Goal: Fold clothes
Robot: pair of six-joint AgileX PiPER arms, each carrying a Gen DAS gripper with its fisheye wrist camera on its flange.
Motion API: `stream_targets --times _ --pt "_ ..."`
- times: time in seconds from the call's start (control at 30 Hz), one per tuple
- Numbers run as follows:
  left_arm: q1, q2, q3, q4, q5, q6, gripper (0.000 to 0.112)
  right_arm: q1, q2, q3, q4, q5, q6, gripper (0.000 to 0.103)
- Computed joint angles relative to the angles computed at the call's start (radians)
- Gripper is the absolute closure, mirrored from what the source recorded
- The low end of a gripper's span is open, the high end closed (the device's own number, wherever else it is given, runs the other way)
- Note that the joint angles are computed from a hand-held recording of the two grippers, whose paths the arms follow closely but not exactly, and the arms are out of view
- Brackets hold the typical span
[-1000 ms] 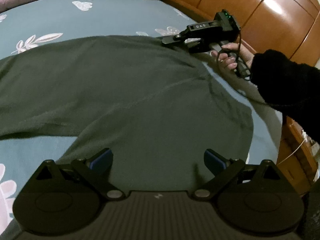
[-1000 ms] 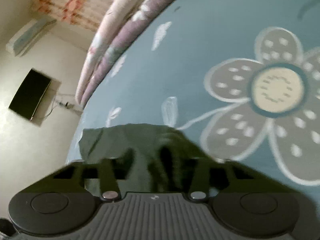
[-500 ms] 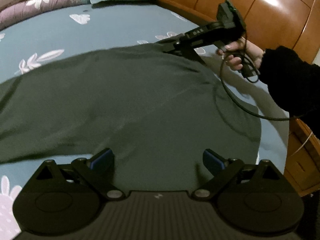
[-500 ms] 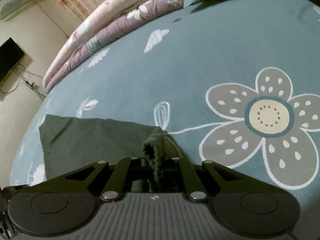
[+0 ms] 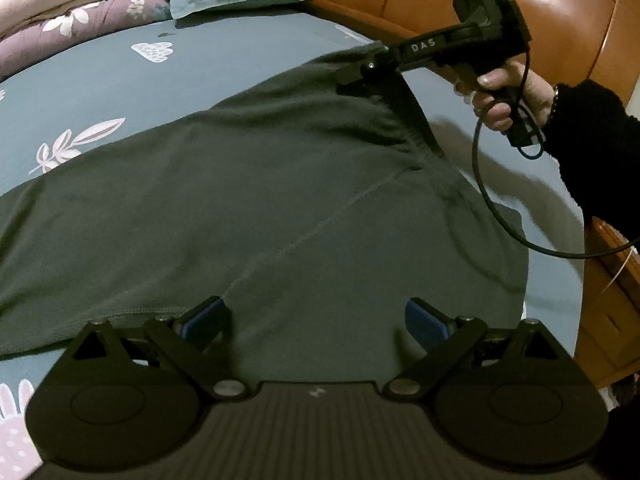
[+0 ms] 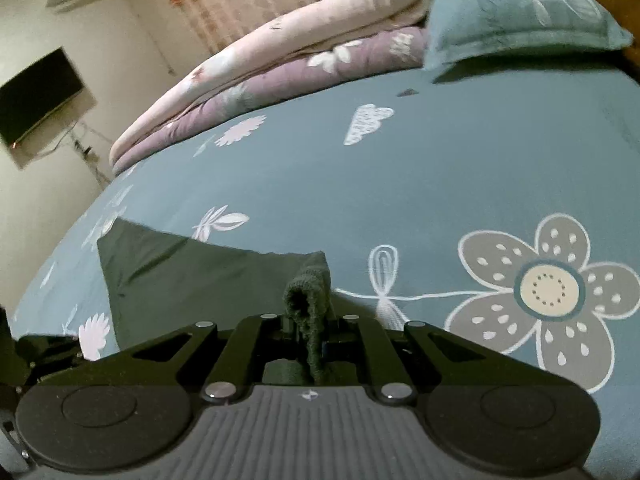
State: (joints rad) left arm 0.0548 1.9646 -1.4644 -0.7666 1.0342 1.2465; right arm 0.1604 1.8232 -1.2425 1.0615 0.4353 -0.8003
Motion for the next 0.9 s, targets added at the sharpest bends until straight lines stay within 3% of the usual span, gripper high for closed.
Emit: stream_targets --times 0.37,0.6,0.73,0.9 --pt "-0.021 0.042 -0.019 0.054 -0.012 -0.030 0.017 0.125 -0.110 0.029 -0.277 0.021 0.089 0.093" --pt "-0.024 0.061 -0.035 0.049 -0.016 -0.054 0.017 0.251 -0.143 0.046 -0.552 0.041 0.245 0.093" --pt "-0.020 0.058 -0.044 0.017 -0.007 -0.055 0.017 0.299 -0.152 0.071 -0.631 0.037 0.302 0.093" --pt "-0.003 0.083 -0.112 -0.047 0.062 -0.093 0.017 0.336 -0.175 0.105 -0.712 0.000 0.379 0.093"
